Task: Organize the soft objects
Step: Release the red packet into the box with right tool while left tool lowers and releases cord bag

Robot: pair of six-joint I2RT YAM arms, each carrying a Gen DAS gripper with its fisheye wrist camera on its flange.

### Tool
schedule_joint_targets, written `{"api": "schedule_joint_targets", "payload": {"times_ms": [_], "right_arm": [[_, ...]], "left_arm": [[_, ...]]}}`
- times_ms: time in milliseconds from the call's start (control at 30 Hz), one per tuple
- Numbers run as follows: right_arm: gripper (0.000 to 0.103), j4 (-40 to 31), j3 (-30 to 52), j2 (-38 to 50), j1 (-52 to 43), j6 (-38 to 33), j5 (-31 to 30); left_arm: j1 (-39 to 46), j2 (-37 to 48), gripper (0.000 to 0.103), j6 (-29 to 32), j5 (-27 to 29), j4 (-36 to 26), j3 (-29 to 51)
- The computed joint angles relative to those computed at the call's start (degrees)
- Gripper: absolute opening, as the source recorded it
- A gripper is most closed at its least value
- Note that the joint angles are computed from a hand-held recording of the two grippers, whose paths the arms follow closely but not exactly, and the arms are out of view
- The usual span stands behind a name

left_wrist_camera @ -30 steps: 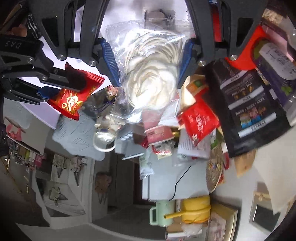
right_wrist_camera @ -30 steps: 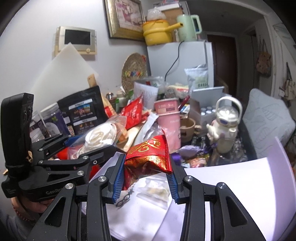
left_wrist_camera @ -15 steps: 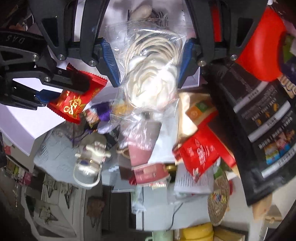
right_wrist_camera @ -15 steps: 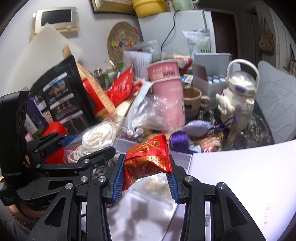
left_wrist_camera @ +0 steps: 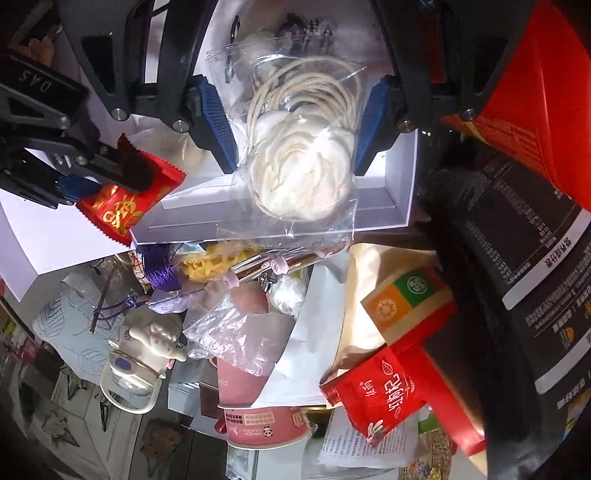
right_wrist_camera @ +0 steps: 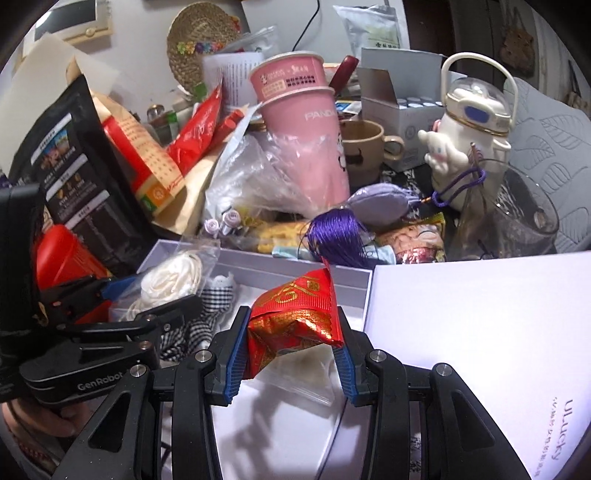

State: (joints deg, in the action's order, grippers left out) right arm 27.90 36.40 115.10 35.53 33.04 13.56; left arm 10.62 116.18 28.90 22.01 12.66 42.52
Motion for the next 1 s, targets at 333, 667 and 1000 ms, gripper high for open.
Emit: {"api": "schedule_joint_targets", "payload": {"times_ms": [333, 667, 1000], "right_arm": [[0.045, -3.27, 3.39, 3.20, 0.03, -0.31, -0.13], [0.065, -3.46, 3.01, 2.30, 0.18, -0.67, -0.86], [0.065, -3.78, 0.19, -1.85, 1.14, -0.39, 2.07]], "left_arm": [[-3.96, 6.05, 0.068, -2.18, -8.96, -2.65, 4.57], [-3.70, 6.03, 0.068, -2.47, -7.84, -3.43, 4.81], [-2.49, 0.47, 0.072, -1.63, -5.76, -1.59, 0.65]]}}
